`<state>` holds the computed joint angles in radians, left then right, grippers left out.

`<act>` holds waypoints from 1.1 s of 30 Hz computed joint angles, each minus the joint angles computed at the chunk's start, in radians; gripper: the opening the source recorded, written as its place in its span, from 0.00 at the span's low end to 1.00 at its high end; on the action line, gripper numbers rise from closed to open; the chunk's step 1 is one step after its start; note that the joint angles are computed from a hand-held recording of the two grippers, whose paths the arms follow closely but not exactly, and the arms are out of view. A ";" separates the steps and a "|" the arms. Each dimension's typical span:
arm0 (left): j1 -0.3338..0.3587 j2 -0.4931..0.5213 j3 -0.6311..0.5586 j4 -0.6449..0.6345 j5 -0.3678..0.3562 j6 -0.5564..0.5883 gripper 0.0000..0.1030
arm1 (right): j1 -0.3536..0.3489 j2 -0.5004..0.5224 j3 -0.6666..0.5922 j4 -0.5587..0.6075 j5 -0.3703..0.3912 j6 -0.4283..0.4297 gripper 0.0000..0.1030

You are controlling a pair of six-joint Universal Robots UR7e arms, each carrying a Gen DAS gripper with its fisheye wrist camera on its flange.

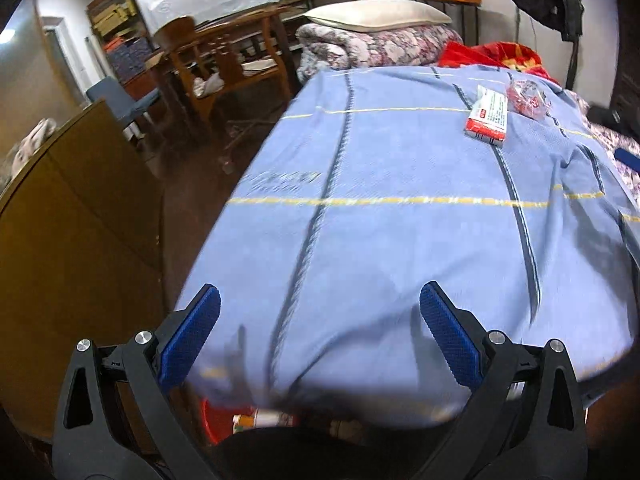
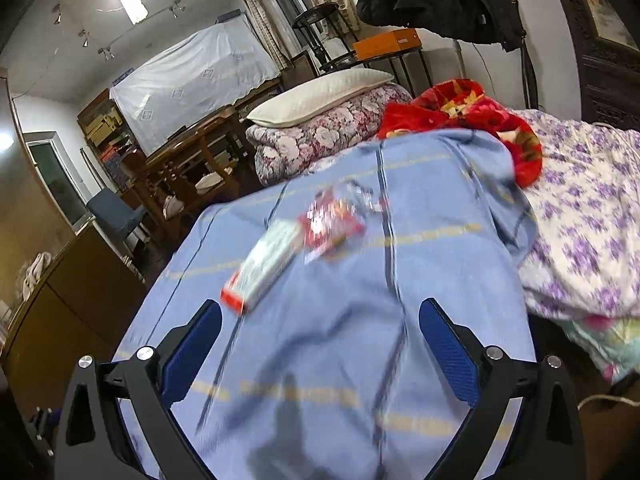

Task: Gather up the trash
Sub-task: 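Move both tools back up over the blue quilt, then lower the right tool onto the clear snack bag and close it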

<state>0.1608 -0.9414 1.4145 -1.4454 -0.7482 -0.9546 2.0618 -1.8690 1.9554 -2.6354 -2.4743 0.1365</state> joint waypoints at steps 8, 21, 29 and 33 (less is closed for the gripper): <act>0.066 0.126 -0.088 -0.145 -0.004 0.185 0.93 | -0.196 0.091 -0.125 -0.022 0.185 -0.008 0.94; 0.127 0.255 -0.227 -0.230 -0.035 0.287 0.93 | -0.339 0.120 -0.176 -0.009 0.420 0.025 0.73; 0.165 0.221 -0.178 -0.378 -0.134 0.291 0.94 | -0.350 0.129 -0.194 0.032 0.472 0.002 0.35; 0.159 0.224 -0.179 -0.366 -0.122 0.273 0.94 | -0.347 0.135 -0.199 0.042 0.465 0.007 0.37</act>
<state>0.3197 -0.7173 1.2350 -1.8115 -0.8702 -0.6819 1.7149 -1.7340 1.7560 -2.5932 -2.0088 0.1432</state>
